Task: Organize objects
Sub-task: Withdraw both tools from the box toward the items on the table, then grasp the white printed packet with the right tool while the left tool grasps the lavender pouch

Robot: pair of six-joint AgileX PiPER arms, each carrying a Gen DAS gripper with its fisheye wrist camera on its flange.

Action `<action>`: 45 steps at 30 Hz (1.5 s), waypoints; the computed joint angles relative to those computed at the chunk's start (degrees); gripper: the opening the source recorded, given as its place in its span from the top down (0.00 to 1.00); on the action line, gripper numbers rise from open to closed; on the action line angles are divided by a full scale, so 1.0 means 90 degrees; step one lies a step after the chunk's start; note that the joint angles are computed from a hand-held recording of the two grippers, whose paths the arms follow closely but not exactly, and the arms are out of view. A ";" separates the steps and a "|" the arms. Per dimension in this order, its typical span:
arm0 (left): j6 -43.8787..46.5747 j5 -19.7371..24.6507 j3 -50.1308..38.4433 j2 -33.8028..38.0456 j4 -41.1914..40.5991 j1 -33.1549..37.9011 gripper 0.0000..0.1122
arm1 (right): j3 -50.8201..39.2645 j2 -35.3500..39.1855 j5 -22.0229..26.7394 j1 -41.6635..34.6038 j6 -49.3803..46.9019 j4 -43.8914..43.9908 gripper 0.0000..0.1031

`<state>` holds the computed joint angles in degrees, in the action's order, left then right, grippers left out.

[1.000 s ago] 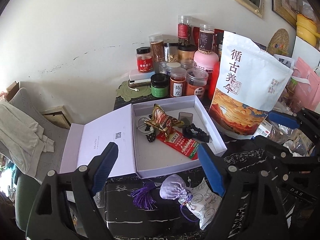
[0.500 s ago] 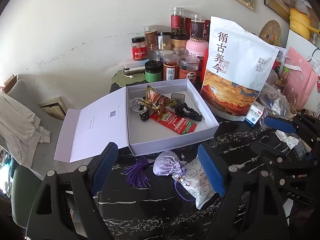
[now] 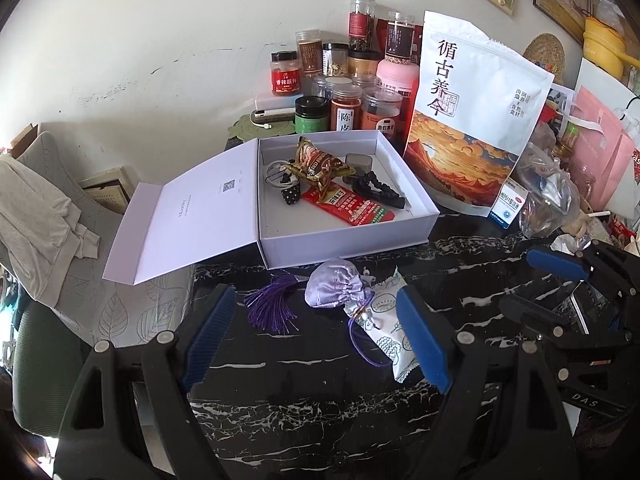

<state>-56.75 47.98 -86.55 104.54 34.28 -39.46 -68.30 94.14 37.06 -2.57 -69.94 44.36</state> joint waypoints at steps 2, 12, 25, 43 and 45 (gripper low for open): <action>-0.0242 -0.0027 0.0150 -0.0039 0.0143 -0.0026 0.28 | 0.0070 0.0024 -0.0007 -0.0029 -0.0032 0.0098 0.51; -0.0528 -0.0332 0.0603 0.0022 0.0117 0.0061 0.28 | 0.0105 0.0419 0.0111 -0.0015 -0.0107 0.0181 0.51; 0.0005 -0.0766 0.0569 0.0504 -0.0336 0.0391 0.28 | -0.0328 0.1130 0.0301 0.0225 0.0162 -0.0036 0.51; 0.0724 -0.1077 0.0343 0.1099 -0.0929 0.1073 0.28 | -0.1728 0.2448 0.0659 0.0827 0.1484 -0.1120 0.36; 0.0841 -0.1126 0.0273 0.1165 -0.1008 0.1136 0.28 | -0.1946 0.2645 0.0858 0.0816 0.1537 -0.1099 0.36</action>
